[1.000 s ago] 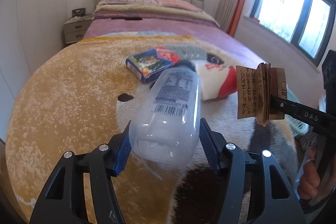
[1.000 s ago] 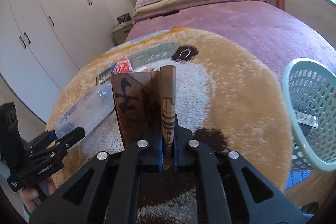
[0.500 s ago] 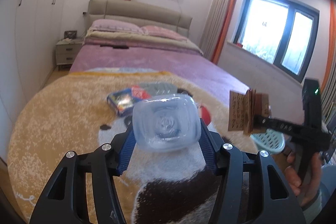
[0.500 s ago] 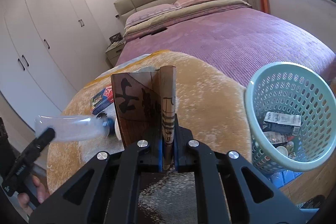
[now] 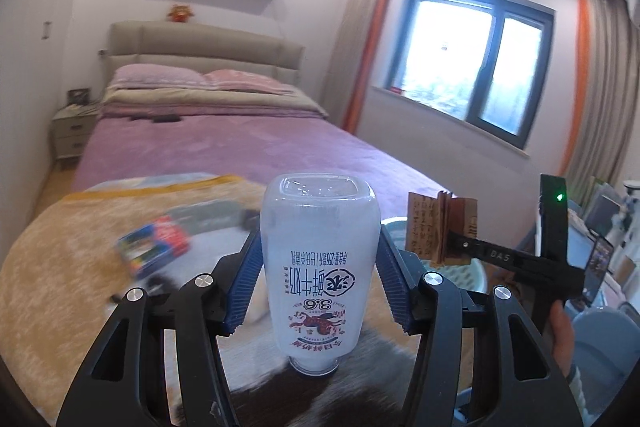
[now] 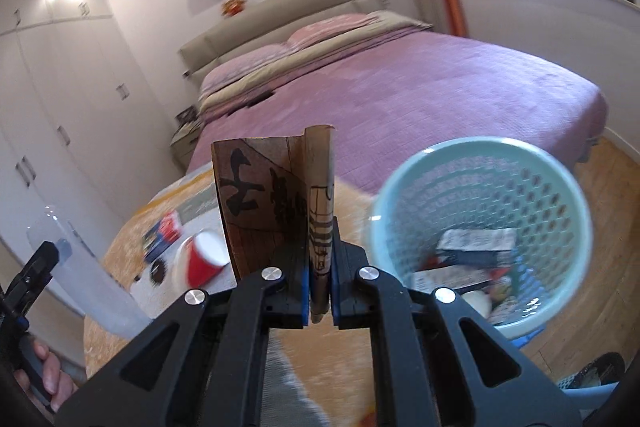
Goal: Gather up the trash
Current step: 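Carry both items over the blue wastebasket and open both tools to drop them, then move both tools back to the card box and paper cup on the rug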
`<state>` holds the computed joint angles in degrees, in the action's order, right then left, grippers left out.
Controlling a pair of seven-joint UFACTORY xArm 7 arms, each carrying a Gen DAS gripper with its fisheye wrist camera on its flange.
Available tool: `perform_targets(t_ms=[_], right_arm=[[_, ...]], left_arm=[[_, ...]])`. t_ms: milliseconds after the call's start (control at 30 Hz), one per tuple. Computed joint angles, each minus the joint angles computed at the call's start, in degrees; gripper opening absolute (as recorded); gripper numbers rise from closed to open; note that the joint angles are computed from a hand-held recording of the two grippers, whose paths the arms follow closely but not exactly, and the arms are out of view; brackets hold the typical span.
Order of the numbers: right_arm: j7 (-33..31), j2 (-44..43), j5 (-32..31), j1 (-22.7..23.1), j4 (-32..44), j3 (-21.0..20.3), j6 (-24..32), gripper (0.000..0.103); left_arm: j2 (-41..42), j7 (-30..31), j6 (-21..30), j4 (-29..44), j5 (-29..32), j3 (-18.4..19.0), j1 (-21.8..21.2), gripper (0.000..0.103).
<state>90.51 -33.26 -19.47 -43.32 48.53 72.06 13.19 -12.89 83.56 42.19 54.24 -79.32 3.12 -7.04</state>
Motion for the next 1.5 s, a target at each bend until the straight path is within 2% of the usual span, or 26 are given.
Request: perform_targets(t_ms=[100,233,400,533,733,800,867,933,1067,1167,1200,1367,1400,1500], right_arm=[[0.47,-2.05,0.47,5.37,-4.19,-6.44,3.25,0.006],[1.77,-1.35,-0.78,9.17,-8.6,-12.41,4.72,0.006],[3.73,2.78,-3.3,9.84,-10.94,-14.81,7.19,0.006],[6.33,7.04,-5.61,9.58,-12.05,-15.08,8.19,0.006],[8.86,13.89,-10.02,9.89,-11.09,-16.23,9.94,0.007],[8.79,16.16,-11.4,10.97,-10.3,-17.35,10.19,0.01],[9.84,16.87,-12.35,12.37,-10.14,-18.86,10.64,0.016],[11.64,16.64,-13.89,13.69,-10.19,-19.94,10.64,0.022],[13.7,15.46,-15.52,17.88,-9.97,-22.67,11.73,0.023],[14.89,15.22,-17.58,20.58,-7.75,-23.36,14.69,0.039],[15.37,15.15,-18.49,21.27,-7.09,-23.55,15.49,0.048],[18.06,16.48,-25.23,23.71,-1.32,-22.78,18.5,0.054],[18.61,17.36,-26.95,23.92,0.39,-22.19,19.57,0.059],[18.75,22.37,-32.64,24.62,7.11,-19.08,26.08,0.063]], left_arm=[[1.62,0.36,-0.66,2.44,-1.02,-2.39,-2.2,0.053],[5.48,-0.62,-2.0,6.85,-1.09,-5.81,-5.45,0.053],[13.5,-6.42,-4.29,13.83,3.29,-10.14,-8.69,0.054],[19.22,-9.19,-6.46,17.58,6.2,-13.17,-10.28,0.054],[25.62,-15.39,-9.83,21.82,14.77,-16.25,-11.22,0.055],[26.58,-16.1,-11.68,22.26,16.63,-17.14,-11.11,0.073],[26.23,-15.22,-13.08,21.48,15.18,-18.12,-10.06,0.081],[25.48,-14.34,-11.08,21.04,14.07,-18.22,-8.58,0.082],[23.08,-12.18,-7.64,19.08,10.95,-16.86,-6.12,0.084],[20.32,-9.85,-5.84,16.49,7.87,-15.17,-4.93,0.084],[19.37,-8.91,-5.3,15.58,6.81,-14.45,-4.53,0.084],[14.17,-3.68,-3.67,10.86,2.18,-10.61,-3.16,0.084],[13.51,-3.01,-3.15,10.4,1.62,-9.79,-2.83,0.084],[11.95,-1.61,-3.41,9.59,0.73,-7.7,-1.77,0.084]])
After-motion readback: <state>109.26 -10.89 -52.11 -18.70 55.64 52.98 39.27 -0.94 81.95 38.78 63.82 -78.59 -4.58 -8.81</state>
